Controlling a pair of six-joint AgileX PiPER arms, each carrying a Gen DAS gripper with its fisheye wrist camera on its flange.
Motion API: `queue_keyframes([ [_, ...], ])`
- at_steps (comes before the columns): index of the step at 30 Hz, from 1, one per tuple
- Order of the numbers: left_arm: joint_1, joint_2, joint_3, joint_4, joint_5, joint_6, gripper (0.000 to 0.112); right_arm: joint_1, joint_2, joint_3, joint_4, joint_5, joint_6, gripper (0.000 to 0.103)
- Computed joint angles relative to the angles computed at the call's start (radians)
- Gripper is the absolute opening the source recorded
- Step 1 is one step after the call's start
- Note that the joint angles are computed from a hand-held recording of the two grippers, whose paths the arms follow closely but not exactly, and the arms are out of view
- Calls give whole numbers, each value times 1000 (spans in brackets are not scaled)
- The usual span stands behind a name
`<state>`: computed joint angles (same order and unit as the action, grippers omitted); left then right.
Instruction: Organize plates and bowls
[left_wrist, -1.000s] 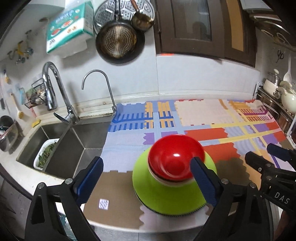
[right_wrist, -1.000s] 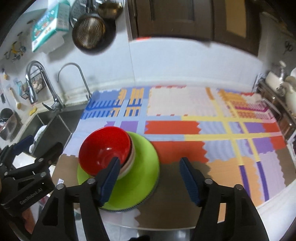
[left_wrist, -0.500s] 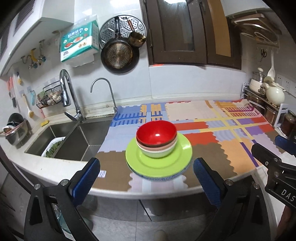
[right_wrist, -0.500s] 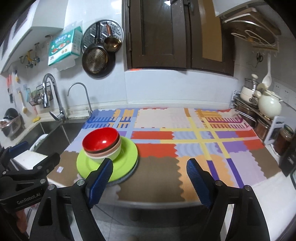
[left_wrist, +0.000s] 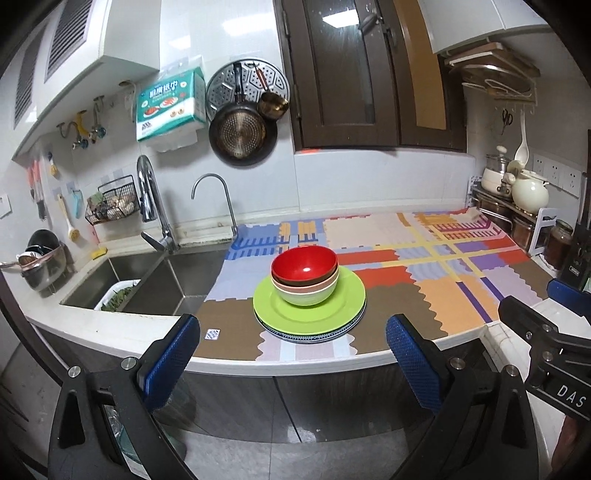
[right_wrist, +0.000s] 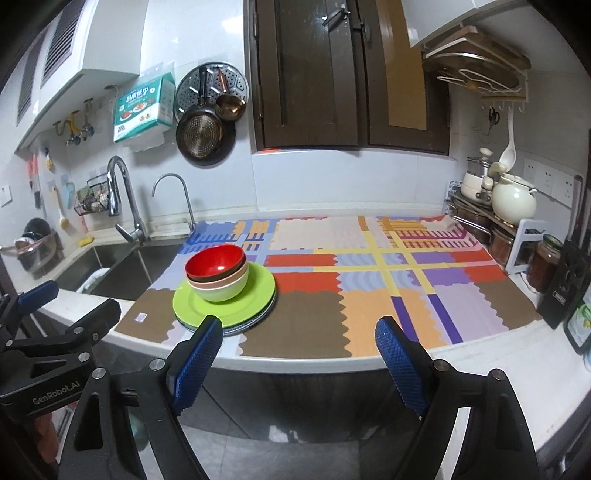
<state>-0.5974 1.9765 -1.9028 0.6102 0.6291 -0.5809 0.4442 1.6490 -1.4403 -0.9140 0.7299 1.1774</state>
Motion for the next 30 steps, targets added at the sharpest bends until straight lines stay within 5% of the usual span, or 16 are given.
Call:
queue_keyframes([
  [30,-17,-67,105,32,-35,-33,103,73,-67,72,-59,60,91,86],
])
